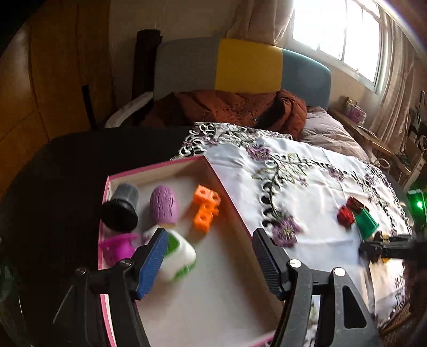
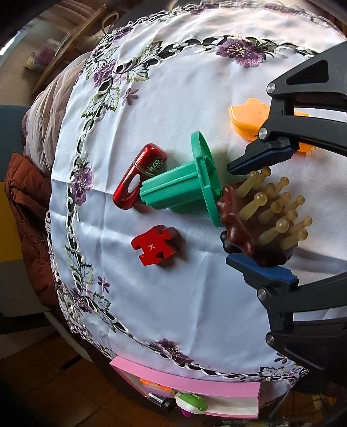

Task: Organize rigid objects
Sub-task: 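Carry the orange blocks into the tray and open the left gripper, then carry the brown comb over the tray with the right gripper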

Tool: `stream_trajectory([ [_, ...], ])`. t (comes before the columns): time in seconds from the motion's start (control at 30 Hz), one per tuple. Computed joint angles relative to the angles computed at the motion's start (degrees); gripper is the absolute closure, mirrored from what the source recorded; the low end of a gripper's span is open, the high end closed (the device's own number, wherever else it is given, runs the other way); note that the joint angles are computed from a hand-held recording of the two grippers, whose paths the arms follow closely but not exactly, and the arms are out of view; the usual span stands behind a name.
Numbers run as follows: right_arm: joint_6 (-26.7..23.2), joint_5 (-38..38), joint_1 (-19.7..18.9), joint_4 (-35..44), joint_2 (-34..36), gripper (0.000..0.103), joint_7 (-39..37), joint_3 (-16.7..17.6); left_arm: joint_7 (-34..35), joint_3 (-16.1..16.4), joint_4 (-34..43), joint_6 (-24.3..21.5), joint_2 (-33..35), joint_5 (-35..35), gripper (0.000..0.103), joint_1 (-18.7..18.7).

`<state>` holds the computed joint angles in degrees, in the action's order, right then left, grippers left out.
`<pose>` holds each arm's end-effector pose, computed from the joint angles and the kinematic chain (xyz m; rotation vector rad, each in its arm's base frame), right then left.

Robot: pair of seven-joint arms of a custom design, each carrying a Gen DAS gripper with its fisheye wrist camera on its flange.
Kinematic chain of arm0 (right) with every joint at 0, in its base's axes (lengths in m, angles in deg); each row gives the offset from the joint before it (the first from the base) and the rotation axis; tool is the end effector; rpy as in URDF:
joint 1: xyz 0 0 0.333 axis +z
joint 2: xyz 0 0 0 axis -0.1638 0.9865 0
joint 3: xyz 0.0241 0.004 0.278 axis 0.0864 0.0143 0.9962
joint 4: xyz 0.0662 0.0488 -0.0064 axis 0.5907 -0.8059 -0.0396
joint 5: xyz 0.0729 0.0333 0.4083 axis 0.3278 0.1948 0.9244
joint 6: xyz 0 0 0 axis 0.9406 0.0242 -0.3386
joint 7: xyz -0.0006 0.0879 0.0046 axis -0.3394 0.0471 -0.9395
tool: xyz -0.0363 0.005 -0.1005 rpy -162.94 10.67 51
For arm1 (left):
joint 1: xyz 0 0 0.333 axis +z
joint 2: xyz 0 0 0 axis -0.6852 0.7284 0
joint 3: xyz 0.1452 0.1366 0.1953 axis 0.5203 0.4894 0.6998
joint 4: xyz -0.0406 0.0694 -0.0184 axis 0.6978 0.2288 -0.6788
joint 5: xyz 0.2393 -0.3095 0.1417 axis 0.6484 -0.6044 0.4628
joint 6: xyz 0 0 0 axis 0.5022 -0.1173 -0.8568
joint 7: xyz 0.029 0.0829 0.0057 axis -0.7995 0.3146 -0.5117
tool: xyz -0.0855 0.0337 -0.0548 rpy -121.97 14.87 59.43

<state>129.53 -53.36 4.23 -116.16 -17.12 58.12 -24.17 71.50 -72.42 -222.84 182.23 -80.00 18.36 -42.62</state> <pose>0.5116 0.1502 0.4105 -2.0526 1.8969 -0.2429 0.4423 0.0068 0.4606 -1.8336 1.7521 -0.7589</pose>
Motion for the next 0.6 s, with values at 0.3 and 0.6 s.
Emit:
stream_trajectory([
  [0.3,-0.51,1.27,0.10,0.38,0.40,0.041,-0.51,-0.33,0.66,0.19,-3.48,-1.72,-4.33,-0.11,0.036,-0.77],
  [0.6,-0.33,0.91,-0.07,0.38,0.61,0.041,-0.37,-0.06,0.74,1.03,-5.14,-3.09,-6.58,-0.89,0.037,-0.72],
])
